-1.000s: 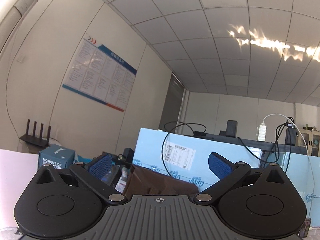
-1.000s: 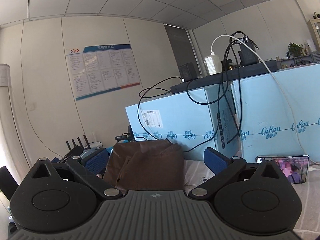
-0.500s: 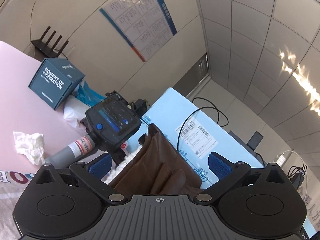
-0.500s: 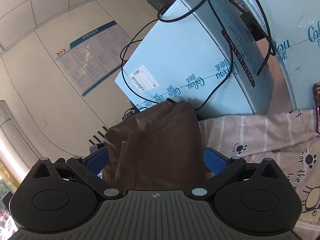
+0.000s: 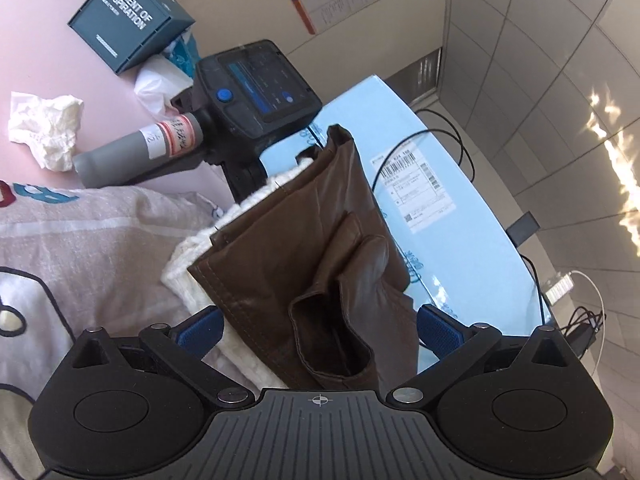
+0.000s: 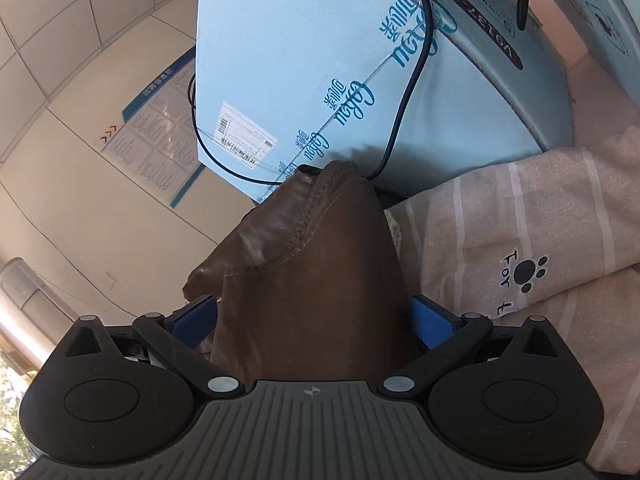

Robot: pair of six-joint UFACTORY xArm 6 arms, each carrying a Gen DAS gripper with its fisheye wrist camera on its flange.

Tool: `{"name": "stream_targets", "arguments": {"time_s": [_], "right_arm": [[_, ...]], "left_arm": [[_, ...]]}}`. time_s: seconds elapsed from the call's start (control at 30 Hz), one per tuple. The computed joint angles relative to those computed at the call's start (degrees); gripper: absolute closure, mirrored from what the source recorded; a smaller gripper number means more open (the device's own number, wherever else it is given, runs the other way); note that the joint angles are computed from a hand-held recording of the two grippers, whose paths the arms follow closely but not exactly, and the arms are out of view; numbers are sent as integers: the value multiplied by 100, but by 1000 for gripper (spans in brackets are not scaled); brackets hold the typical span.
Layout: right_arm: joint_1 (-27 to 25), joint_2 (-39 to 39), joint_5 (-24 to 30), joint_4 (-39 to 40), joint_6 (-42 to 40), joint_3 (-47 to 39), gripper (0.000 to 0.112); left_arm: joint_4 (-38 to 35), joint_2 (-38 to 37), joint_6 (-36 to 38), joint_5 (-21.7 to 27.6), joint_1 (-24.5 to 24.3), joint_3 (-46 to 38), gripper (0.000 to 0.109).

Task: Fold clothes
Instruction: 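Close the left and right grippers on the brown jacket's shoulder edges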

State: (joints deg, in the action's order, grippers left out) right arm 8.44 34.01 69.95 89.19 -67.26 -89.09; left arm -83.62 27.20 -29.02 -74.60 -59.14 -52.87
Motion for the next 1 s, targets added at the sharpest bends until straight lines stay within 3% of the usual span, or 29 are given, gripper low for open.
{"name": "stream_targets", "arguments": {"time_s": [0.07,0.2,0.33,0.5,0.7,0.77,0.83,0.87,0.9,1.0], "right_arm": [[-22,-58,48,-42,-182,59,10],[-300,100,972,-13,-30,-108,10],[-462,254,1543,-66,326,-272,10],[-303,90,868,-132,147,-100,10],[75,144,21,125,33,-262,18],[201,170,-264,233,-17,-302,27],[261,175,-494,250,-118,-282,41],[292,178,-610,261,-169,-273,53],[323,183,-725,272,-219,-265,59],[370,126,-910,357,-457,-166,75]], "left_arm": [[371,37,-53,-5,76,41,6],[778,152,-138,-335,121,72,6],[-122,67,384,118,78,-239,6],[28,116,-219,-274,191,-90,6],[407,249,-36,-772,324,-158,6],[661,321,362,-1001,341,-218,6],[276,274,951,-613,400,-448,6],[22,237,1005,-318,468,-526,6],[-63,192,910,-117,533,-501,8],[-280,323,1197,-210,592,-769,14]]}}
